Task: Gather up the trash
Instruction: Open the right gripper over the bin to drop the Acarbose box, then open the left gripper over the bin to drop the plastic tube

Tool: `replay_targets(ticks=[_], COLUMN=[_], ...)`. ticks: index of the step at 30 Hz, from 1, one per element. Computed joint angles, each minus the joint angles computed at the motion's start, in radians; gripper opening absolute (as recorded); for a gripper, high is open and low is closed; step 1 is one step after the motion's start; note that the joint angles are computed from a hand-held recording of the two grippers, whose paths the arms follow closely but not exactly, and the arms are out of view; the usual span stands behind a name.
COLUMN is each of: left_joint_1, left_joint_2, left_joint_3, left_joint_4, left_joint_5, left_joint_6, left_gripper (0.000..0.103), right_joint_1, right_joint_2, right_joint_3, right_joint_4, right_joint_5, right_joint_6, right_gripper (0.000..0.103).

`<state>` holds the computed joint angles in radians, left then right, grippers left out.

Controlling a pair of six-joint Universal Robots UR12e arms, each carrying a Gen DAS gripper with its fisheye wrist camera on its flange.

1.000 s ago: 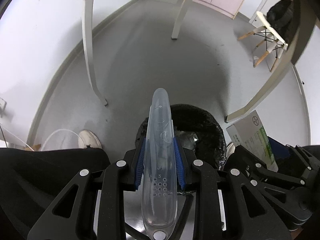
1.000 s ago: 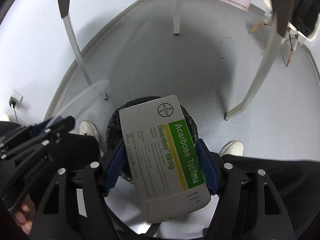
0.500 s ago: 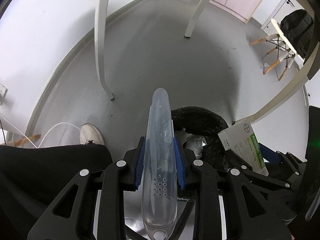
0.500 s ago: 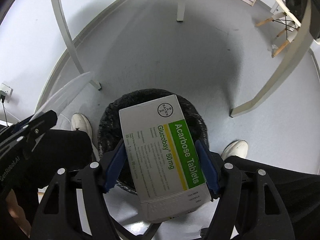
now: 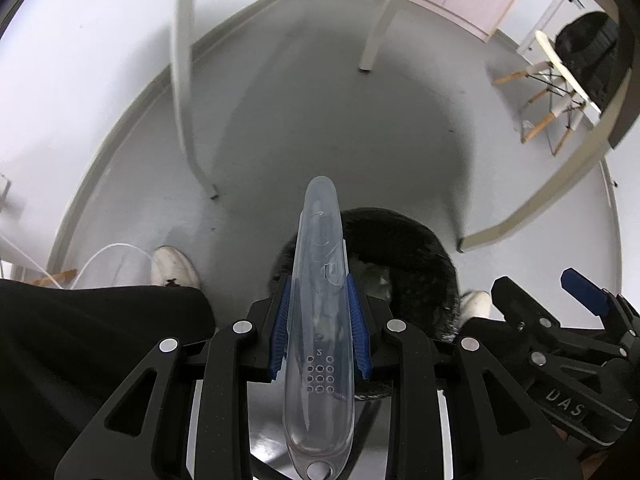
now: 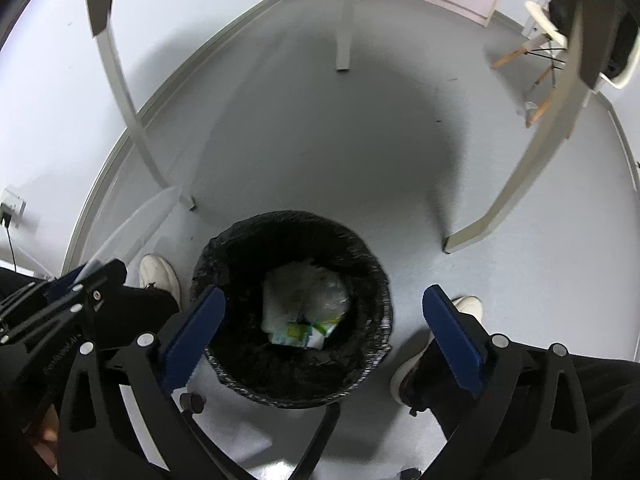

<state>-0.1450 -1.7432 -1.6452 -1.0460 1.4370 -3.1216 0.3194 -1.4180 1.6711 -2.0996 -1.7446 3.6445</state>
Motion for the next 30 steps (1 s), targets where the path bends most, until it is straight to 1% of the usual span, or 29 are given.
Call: replay_targets(ticks=[5, 8, 10, 11, 22, 24, 25, 27, 30], left_joint_1=[-0.026, -0.043, -0.055, -0.06, -0.094, -0.099, -0.1, -0.1, -0.102], left_joint_2=[-0.009, -0.017, -0.024, -0.027, -0.038, -0.04, -0.04, -0.042, -0.041], left_joint_3=[0.01, 0.015, 0.019, 0.021, 0.03, 0.031, 0.029, 0.03, 0.027], left_joint_4=[-0.012, -0.016, -0.02, -0.023, -0.03, -0.023, -0.014, -0.016, -0.001], left_joint_5=[-0.026, -0.031, -0.023, -0.026, -0.024, -0.001, 0.01, 0.012, 0.025], left_joint_6=[0.009, 0.02, 0.025, 0.027, 0.054, 0.056, 0.057, 0.055, 0.054], left_gripper=[0.027, 0.027, 0.027, 0.027, 0.028, 0.038, 0.044, 0.047, 0.06], right_joint_1=[-0.023, -0.041, -0.055, -0.059, -0.082, -0.086, -0.087, -0.09, -0.094], right_joint_2=[-0.044, -0.071, -0.088, -0.094, -0.144, -0.147, -0.148, -0.15, -0.152], right_joint_3=[0.04, 0.067, 0.088, 0.093, 0.143, 0.148, 0.15, 0.152, 0.154], right_joint_4=[0.001, -0.001, -0.012, -0.012, -0.015, -0.019, -0.022, -0.024, -0.034], right_joint_5=[-0.028, -0.022, 0.004, 0.005, -0.019, -0.015, -0.013, -0.007, 0.005], right_joint_6=[0.03, 0.058, 0.077, 0.082, 0.087, 0.089, 0.089, 0.089, 0.081], right_gripper=[0.095, 0.095, 0.095, 0.095, 0.095, 0.095, 0.095, 0.095, 0.095])
